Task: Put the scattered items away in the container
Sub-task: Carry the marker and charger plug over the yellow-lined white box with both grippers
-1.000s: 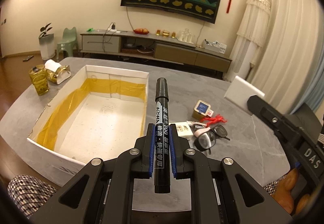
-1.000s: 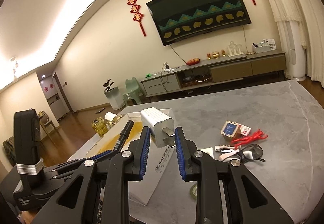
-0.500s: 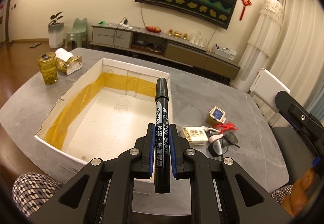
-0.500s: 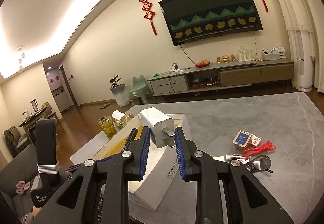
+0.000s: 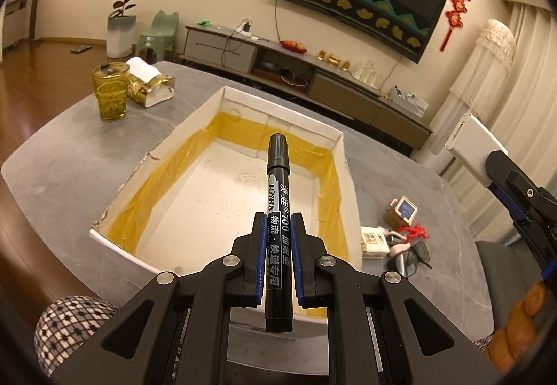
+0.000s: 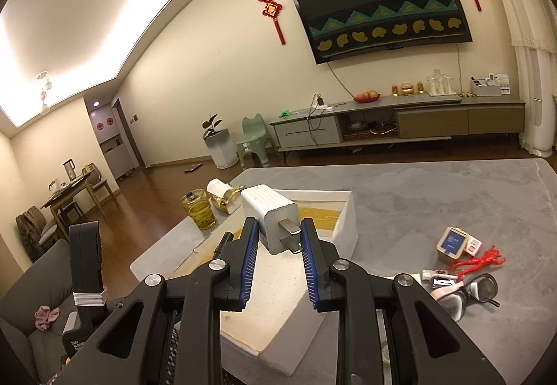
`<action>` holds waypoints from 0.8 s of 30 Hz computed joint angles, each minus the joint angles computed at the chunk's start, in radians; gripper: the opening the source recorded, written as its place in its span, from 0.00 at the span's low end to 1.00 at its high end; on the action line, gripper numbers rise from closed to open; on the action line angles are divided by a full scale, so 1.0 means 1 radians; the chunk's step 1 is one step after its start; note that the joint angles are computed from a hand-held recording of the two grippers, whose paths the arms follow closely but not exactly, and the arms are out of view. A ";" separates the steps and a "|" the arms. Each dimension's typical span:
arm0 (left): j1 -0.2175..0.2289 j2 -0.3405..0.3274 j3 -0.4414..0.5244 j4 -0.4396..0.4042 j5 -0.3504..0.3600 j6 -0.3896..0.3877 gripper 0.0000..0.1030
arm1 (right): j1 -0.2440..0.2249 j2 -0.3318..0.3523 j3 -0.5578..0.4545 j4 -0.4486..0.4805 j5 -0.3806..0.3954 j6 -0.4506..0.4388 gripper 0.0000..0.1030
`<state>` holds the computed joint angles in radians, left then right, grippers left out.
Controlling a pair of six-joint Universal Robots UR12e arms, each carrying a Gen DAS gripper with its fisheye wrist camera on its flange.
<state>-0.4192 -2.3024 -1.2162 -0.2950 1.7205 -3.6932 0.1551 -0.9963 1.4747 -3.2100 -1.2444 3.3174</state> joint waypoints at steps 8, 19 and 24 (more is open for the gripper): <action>0.009 -0.007 0.011 -0.009 0.018 -0.008 0.13 | 0.013 0.026 -0.050 0.050 0.022 -0.029 0.25; 0.016 -0.033 0.061 -0.091 0.031 -0.021 0.13 | 0.015 0.046 -0.099 0.100 0.025 -0.050 0.25; 0.015 -0.045 0.087 -0.134 0.044 -0.019 0.13 | 0.016 0.052 -0.119 0.116 0.027 -0.064 0.25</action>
